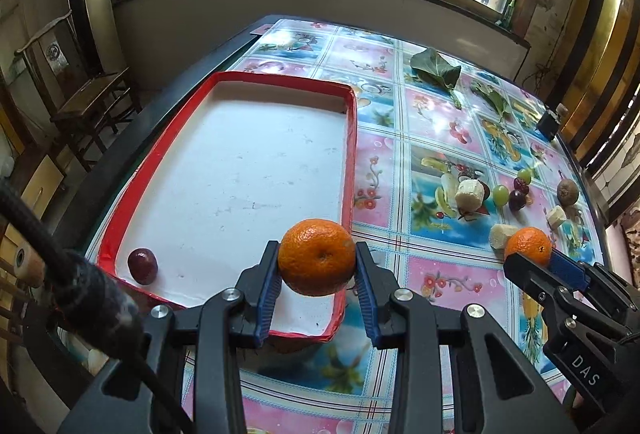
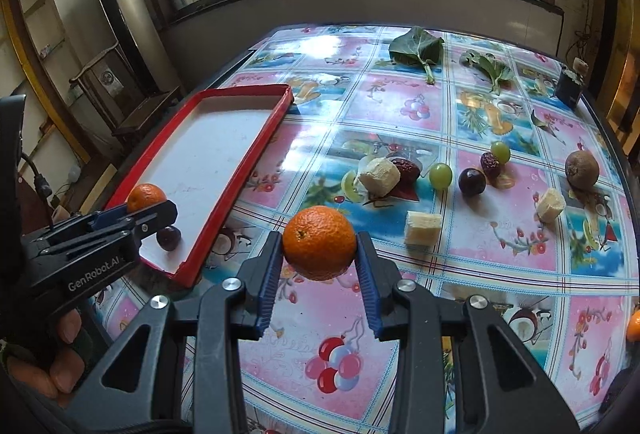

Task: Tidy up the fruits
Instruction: 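Carry both held oranges over the red tray with both grippers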

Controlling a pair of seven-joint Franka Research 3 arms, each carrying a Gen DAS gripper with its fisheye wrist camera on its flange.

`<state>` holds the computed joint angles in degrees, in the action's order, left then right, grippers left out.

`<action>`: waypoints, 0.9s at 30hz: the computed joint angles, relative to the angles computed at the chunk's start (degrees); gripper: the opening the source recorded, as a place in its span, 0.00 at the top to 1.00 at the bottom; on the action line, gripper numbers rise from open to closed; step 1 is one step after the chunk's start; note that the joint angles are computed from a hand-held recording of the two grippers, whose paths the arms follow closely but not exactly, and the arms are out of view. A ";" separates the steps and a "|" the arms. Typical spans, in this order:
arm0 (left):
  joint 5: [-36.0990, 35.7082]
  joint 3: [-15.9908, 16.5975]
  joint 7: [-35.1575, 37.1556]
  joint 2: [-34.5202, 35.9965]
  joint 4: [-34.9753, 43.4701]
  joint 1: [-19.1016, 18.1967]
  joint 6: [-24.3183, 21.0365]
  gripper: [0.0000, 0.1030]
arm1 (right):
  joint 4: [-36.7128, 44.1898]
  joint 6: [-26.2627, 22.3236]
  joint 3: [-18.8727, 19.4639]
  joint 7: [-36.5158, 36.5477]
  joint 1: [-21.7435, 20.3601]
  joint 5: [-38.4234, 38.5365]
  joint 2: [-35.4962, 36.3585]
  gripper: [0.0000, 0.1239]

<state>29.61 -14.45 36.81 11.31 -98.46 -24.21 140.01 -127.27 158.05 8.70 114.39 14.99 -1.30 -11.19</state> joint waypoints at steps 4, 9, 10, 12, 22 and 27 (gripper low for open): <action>0.22 0.19 -0.66 -0.45 -0.57 0.17 -0.32 0.66 | 1.65 -1.87 1.48 3.68 -1.17 -5.66 0.77 0.69; 0.45 0.19 -1.03 -0.86 -0.97 0.44 -0.66 0.66 | 2.57 -2.45 1.45 5.91 -0.81 -8.90 1.45 0.69; 0.45 0.19 -1.04 -0.91 -1.04 0.51 -0.64 0.66 | 2.62 -2.43 1.34 5.99 -0.60 -8.98 1.56 0.69; 0.50 0.17 -1.09 -0.95 -1.08 0.59 -0.65 0.66 | 2.85 -2.65 1.22 6.36 -0.36 -9.40 1.74 0.69; -0.47 0.09 -0.05 -1.31 -1.77 1.24 0.06 0.66 | 3.31 -3.03 0.71 6.75 0.44 -9.94 2.23 0.69; -0.65 0.25 0.06 -1.79 -2.55 1.70 0.69 0.66 | 4.05 -3.19 0.73 6.80 0.88 -10.28 2.98 0.69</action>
